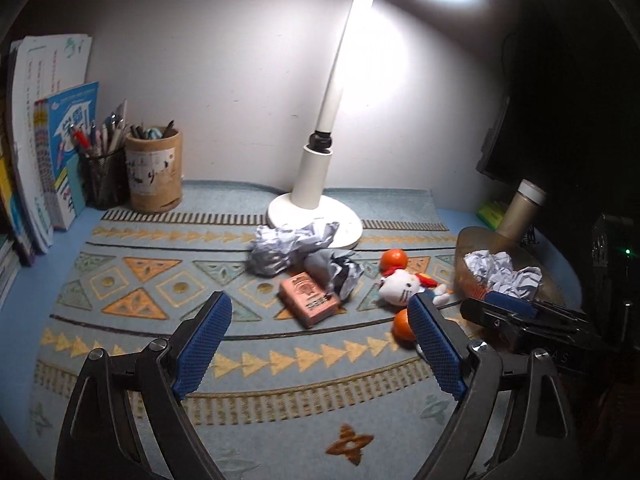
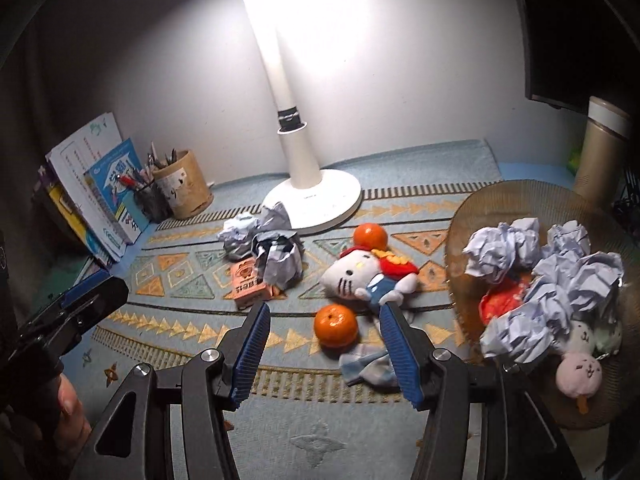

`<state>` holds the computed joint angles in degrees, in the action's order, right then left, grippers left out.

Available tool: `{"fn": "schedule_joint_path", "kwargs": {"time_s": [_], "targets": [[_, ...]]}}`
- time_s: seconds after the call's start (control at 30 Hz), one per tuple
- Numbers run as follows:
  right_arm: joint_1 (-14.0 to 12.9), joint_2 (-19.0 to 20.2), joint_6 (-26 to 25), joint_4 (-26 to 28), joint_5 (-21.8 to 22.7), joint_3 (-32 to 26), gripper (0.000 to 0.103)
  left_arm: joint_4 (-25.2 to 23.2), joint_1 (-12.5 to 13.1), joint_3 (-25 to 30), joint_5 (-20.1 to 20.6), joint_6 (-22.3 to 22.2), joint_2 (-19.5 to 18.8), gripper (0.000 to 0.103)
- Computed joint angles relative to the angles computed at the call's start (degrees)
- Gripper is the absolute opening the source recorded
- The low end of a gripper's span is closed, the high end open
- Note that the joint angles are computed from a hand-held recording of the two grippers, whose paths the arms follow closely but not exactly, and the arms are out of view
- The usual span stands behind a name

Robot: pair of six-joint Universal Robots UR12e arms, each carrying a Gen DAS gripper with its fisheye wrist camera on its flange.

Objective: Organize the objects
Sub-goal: 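Withdraw both tools from the bowl back over the desk, then grasp the pink snack box with the left tool while the right tool grasps an orange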

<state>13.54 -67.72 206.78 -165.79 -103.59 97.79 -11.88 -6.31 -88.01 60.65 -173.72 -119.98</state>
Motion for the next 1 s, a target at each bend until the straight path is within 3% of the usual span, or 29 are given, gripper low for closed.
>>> {"fn": "schedule_joint_path", "kwargs": {"time_s": [0.3, 0.37, 0.57, 0.7, 0.77, 0.83, 0.9, 1.0], "targets": [[1.46, 4.59, -2.63, 0.02, 0.5, -1.37, 0.056, -4.11, 0.97, -0.01, 2.7, -2.98, -3.1, 0.088], [1.19, 4.52, -0.98, 1.58, 0.04, -1.55, 0.056, -1.19, 1.04, -0.73, 2.58, -4.08, -3.06, 0.088], [0.6, 4.12, 1.08, -0.45, 0.79, -0.55, 0.056, -1.67, -0.08, -0.88, 6.16, -0.61, -2.69, 0.088], [0.18, 3.69, 3.65, -1.58, 0.43, 0.3, 0.056, -4.79, -0.99, 0.27, 9.38, 0.93, -2.82, 0.088], [-0.13, 3.39, 6.12, -1.78, -0.39, 0.73, 0.056, -8.6, -1.64, 1.9, 10.15, 0.73, -2.99, 0.088], [-1.07, 3.05, 8.64, -1.23, 1.65, 1.21, 0.056, -12.2, -2.44, 4.08, 9.12, 1.4, -3.34, 0.089], [-1.88, 2.81, 10.31, -2.01, 3.88, 1.86, 0.056, -12.51, -3.72, 6.22, 10.23, 2.87, -4.36, 0.089], [-1.75, 2.66, 10.19, -3.57, 3.34, 2.37, 0.056, -13.5, -5.85, 10.33, 14.6, 5.38, -7.16, 0.089]]}}
